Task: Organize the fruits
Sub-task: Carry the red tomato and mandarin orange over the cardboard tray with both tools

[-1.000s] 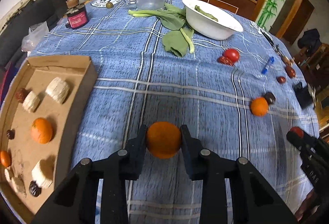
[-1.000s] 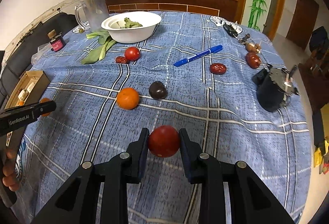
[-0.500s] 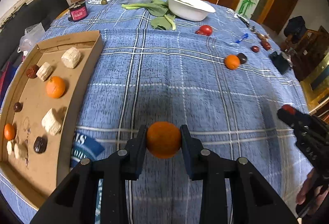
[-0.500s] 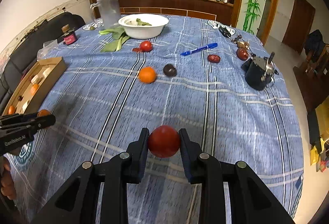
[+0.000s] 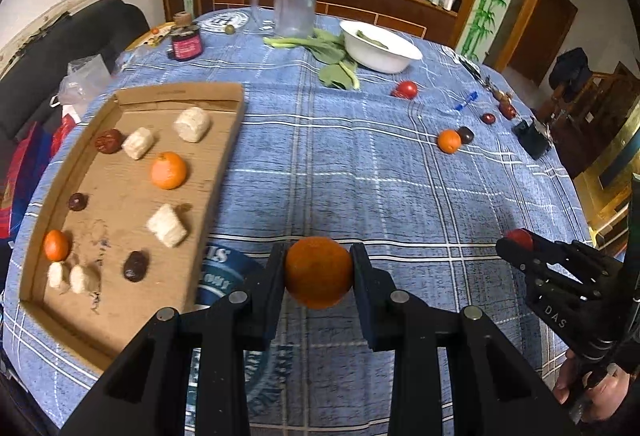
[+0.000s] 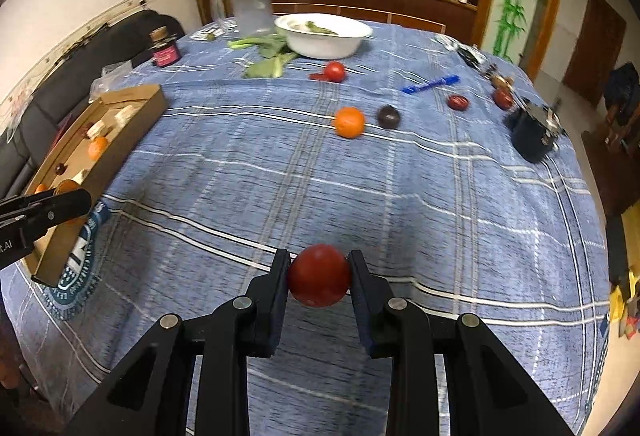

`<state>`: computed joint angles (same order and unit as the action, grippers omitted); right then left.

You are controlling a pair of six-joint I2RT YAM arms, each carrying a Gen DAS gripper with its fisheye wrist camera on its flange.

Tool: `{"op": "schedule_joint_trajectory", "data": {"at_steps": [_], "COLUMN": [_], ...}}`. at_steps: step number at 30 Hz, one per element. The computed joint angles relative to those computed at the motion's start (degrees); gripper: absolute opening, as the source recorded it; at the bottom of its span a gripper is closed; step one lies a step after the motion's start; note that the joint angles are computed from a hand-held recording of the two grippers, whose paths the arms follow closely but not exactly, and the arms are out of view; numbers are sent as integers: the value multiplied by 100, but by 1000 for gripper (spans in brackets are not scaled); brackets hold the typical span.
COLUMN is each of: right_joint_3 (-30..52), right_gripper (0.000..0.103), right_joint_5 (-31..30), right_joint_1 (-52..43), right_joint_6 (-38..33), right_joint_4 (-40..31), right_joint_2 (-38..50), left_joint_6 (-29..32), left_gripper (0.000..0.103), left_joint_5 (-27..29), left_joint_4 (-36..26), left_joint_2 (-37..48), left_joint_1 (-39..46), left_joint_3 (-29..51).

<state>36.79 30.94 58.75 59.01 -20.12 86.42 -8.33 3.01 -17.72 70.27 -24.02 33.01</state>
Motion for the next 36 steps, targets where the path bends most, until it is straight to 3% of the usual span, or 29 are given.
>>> {"op": "schedule_joint_trajectory", "data": {"at_steps": [11,17,27,36], "right_joint_3": [1422,2594,4753,6198], "right_gripper": [31,32,32,32], "right_joint_5": [-135,-392,-867,-1315], "right_joint_1": [59,71,270,315], "right_joint_6": [-940,-1747,-2967,-3398], "right_joint_4": [236,397,72,-310], "right_joint_2": [1095,1931,3164,4105], "left_joint_6": [764,1383,1869,1846], "left_gripper": [31,31,31,31], "left_joint_5": [590,864,986,822], "left_joint_4": [-328,-603,-524,-292], "left_joint_2": [-463,-569,70,915], "left_joint_1": [1715,2997,4628,4961], "left_joint_3": [-122,-2,554,1087]}}
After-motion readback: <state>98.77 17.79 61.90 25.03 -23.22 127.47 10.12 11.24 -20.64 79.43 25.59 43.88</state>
